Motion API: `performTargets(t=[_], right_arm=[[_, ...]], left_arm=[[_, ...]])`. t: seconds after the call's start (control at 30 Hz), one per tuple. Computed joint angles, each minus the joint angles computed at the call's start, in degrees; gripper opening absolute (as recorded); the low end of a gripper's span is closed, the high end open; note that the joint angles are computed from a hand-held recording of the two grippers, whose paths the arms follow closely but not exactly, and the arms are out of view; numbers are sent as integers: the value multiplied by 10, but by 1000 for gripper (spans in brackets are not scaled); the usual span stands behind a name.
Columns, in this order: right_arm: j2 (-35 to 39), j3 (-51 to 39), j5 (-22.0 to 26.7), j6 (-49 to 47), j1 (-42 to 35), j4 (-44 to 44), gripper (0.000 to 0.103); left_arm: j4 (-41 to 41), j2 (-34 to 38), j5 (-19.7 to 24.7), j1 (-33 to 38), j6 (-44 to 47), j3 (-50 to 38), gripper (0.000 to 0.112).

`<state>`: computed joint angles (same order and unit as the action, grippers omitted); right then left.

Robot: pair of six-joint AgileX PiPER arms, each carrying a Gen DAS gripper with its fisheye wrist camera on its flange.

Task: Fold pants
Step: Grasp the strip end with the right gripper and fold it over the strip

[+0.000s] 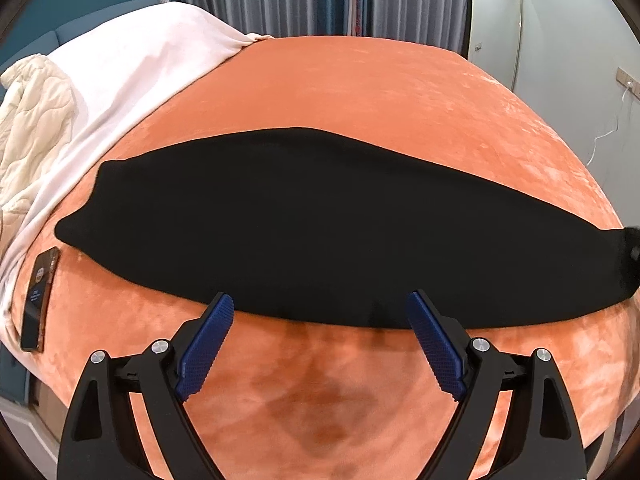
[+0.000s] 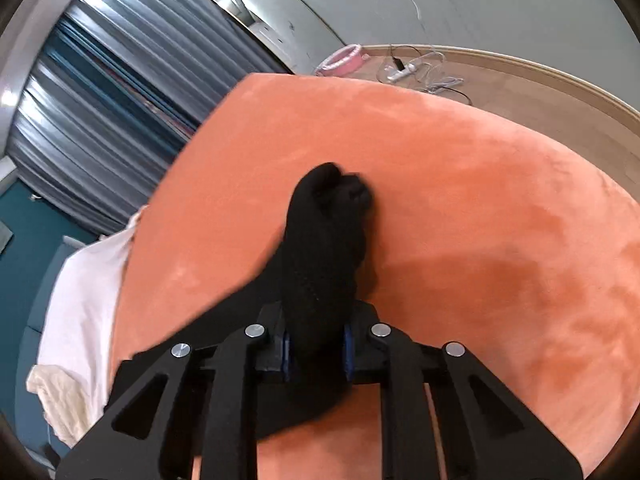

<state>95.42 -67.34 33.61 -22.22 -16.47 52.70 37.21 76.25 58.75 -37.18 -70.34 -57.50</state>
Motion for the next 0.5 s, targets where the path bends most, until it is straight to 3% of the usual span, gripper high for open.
performTargets(t=[0.13,0.27,0.43,0.5], right_arm=[[-8,-67,3,65,92,-28,16],[28,-181,15,168,222,-133,16],[140,-351,55,295,392,-279,16],[203,-436,90,351,454,-351,16]], left_arm=[[-9,-45,-22,41,16,43,86],[-43,-108,-60,111,56,94,86],[-89,-180,-91,212,149,141,86],[-143,-207,-108,286,243,153,86]])
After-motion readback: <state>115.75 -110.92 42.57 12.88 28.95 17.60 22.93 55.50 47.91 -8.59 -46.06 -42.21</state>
